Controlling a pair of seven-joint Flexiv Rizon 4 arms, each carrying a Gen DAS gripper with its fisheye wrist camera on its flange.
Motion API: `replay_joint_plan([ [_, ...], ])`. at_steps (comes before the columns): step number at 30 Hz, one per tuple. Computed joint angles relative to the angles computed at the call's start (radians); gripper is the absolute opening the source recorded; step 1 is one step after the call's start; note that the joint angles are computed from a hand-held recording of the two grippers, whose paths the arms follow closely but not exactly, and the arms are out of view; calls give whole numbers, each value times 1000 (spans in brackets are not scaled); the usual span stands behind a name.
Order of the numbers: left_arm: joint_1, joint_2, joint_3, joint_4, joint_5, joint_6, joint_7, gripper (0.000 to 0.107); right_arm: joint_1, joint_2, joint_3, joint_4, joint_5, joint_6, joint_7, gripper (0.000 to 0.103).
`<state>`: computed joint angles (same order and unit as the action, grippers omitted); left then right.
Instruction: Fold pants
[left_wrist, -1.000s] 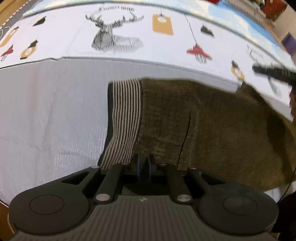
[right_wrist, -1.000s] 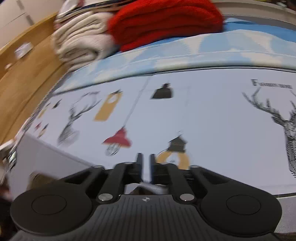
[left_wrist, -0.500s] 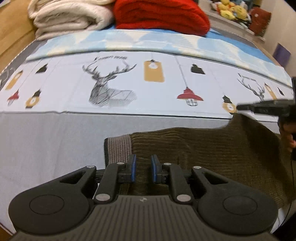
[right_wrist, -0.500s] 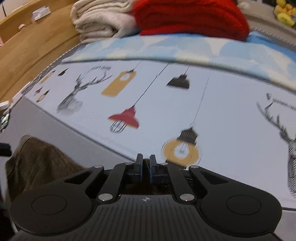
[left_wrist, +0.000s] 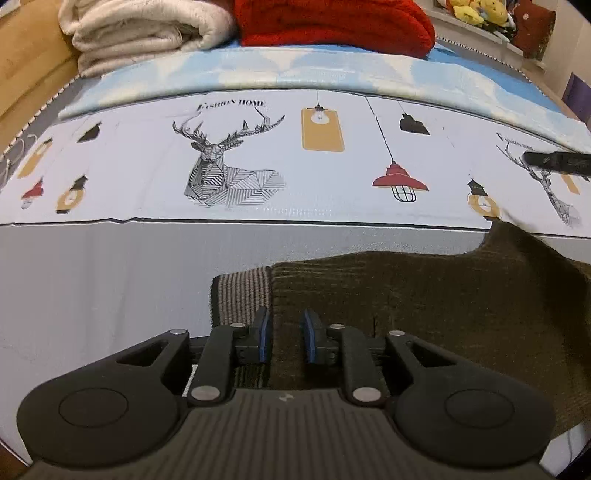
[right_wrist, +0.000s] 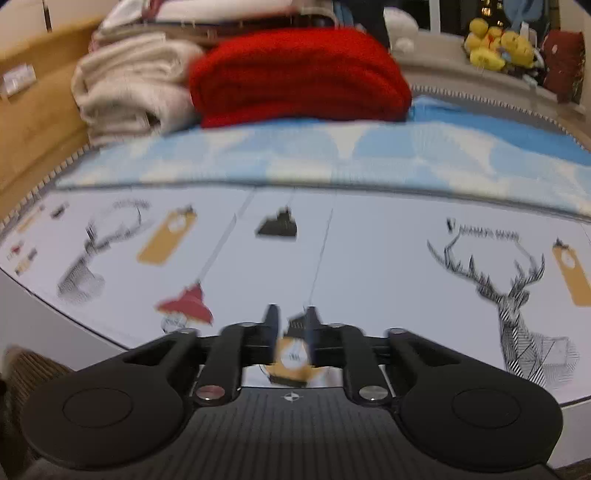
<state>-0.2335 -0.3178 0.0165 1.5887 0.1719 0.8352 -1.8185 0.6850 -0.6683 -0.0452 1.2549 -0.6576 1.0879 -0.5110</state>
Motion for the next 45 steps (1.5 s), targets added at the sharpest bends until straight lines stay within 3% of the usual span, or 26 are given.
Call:
replay_joint_plan([
  [2,-16,-42,4,-79,23,-151,-11,26,14,31,-31,38,-41,42,38,35],
  [5,-52,-63,14,-139,87,-212,-57,31,22,105,-61,121,-100,92,122,37],
  [8,-90,-66,22,-172,158,-208,-113,74,34,202,-106,219,-212,91,270,37],
  [9,-101,-62,25,-173,184,-191,-132,81,37,239,-119,259,-257,84,328,37],
  [17,-155,-30,21,-161,284,-30,-233,86,-14,582,-59,599,-485,-161,673,40],
  [20,-213,-24,34,-194,387,-48,-304,89,-69,709,-5,729,-531,-236,781,46],
  [23,-234,-21,25,-215,427,-45,-342,89,-123,810,53,832,-525,-300,824,50],
  [26,-276,-3,17,-254,462,-107,-401,89,-173,896,105,918,-477,-360,841,53],
  [30,-316,37,-18,-235,540,-2,-426,92,-243,1003,146,1028,-400,-362,837,54],
  [33,-296,47,-51,-170,461,105,-437,92,-295,1077,174,1097,-314,-384,864,54],
  [35,-254,30,-101,-117,295,128,-316,91,-346,1126,202,1150,-291,-398,954,54],
  [37,-211,-3,-157,-99,90,86,-150,85,-372,1158,227,1184,-204,-439,979,51],
  [38,-202,-18,-169,-96,30,89,-112,83,-389,1177,234,1207,-175,-437,1000,42],
  [42,-241,-75,-146,-143,17,51,7,70,-463,1243,249,1287,-121,-397,1031,38],
  [45,-247,-105,-142,-151,-36,0,83,69,-492,1263,259,1323,-52,-369,1021,39],
])
